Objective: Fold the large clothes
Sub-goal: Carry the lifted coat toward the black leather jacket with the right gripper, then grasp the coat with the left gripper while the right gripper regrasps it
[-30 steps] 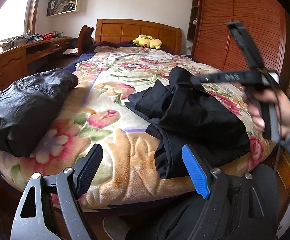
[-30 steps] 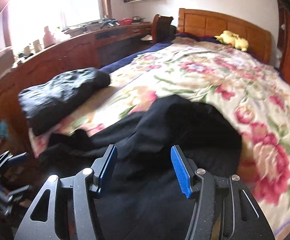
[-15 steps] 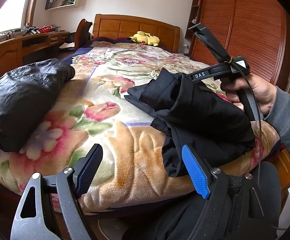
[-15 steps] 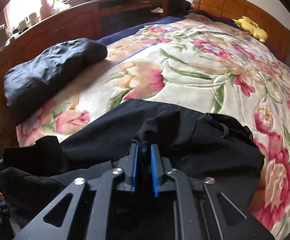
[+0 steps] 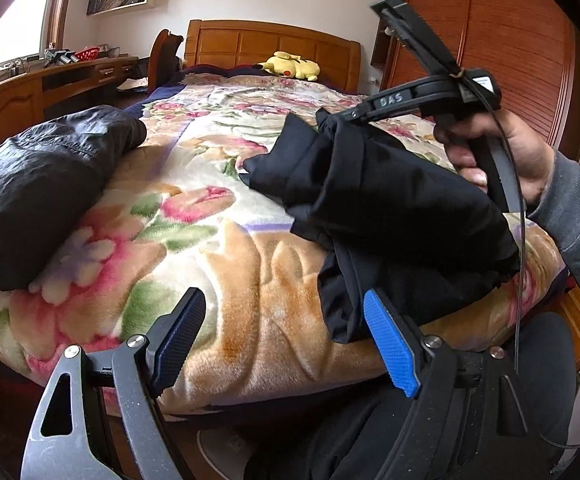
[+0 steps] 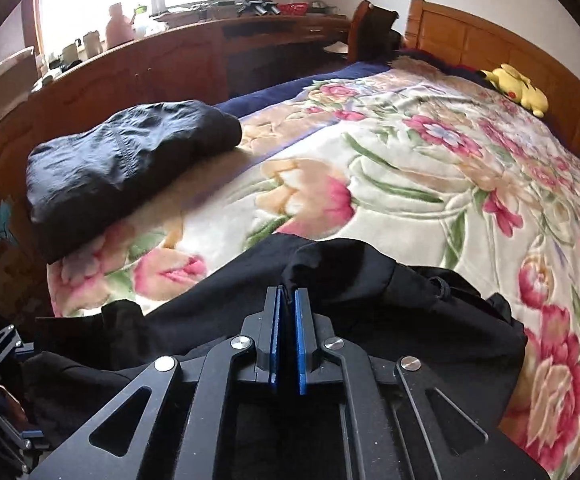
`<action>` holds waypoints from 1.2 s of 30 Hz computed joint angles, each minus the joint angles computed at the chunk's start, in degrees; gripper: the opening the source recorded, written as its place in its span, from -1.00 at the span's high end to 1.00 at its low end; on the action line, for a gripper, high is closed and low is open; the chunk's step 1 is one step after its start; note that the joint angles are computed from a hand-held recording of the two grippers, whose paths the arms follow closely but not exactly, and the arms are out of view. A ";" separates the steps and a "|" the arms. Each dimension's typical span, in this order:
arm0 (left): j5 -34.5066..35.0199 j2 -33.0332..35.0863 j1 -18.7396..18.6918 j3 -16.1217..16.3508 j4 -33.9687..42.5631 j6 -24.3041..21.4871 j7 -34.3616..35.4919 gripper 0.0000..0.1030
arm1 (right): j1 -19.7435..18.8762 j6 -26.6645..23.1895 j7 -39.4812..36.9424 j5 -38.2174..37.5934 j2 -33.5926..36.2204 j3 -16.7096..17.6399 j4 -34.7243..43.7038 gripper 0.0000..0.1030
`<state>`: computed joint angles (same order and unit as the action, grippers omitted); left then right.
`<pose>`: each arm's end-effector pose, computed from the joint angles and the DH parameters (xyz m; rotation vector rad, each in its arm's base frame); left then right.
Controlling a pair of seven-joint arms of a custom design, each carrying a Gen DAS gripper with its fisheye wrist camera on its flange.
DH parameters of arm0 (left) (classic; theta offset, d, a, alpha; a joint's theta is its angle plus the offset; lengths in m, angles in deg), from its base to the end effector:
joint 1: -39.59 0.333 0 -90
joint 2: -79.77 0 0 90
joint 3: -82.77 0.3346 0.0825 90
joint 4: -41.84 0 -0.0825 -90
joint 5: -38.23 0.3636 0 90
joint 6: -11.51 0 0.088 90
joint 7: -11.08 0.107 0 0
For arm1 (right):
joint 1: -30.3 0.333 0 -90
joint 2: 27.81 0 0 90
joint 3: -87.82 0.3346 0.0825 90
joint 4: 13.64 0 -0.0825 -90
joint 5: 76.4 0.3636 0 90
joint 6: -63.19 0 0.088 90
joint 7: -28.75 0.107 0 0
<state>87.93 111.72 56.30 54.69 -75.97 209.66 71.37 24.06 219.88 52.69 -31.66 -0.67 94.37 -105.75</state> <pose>0.5888 -0.1726 0.3307 -1.3614 2.1743 -1.1997 0.7125 -0.0381 0.4466 -2.0592 1.2197 -0.5953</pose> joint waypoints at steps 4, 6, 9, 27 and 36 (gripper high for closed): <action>-1.86 -1.12 -3.33 2.93 -0.74 1.12 0.62 -0.60 | -3.52 4.66 -7.93 8.67 -3.13 3.25 -3.40 0.05; -2.82 -1.33 -5.16 4.45 -0.51 1.38 0.85 -0.60 | -5.34 7.63 -14.77 15.03 -4.06 4.70 -4.53 -0.11; -4.00 -1.26 -7.13 5.70 0.30 1.10 1.16 -0.60 | -7.05 8.48 -21.80 22.26 -4.59 4.57 -5.02 -0.18; -10.16 -0.70 -12.01 7.79 1.16 0.90 5.50 -0.34 | -4.55 9.80 1.12 5.63 5.52 -3.13 1.80 -0.46; -7.22 0.34 -8.63 3.79 1.30 -0.70 4.74 0.10 | -7.35 4.86 11.39 -0.78 8.34 -1.14 5.73 -0.54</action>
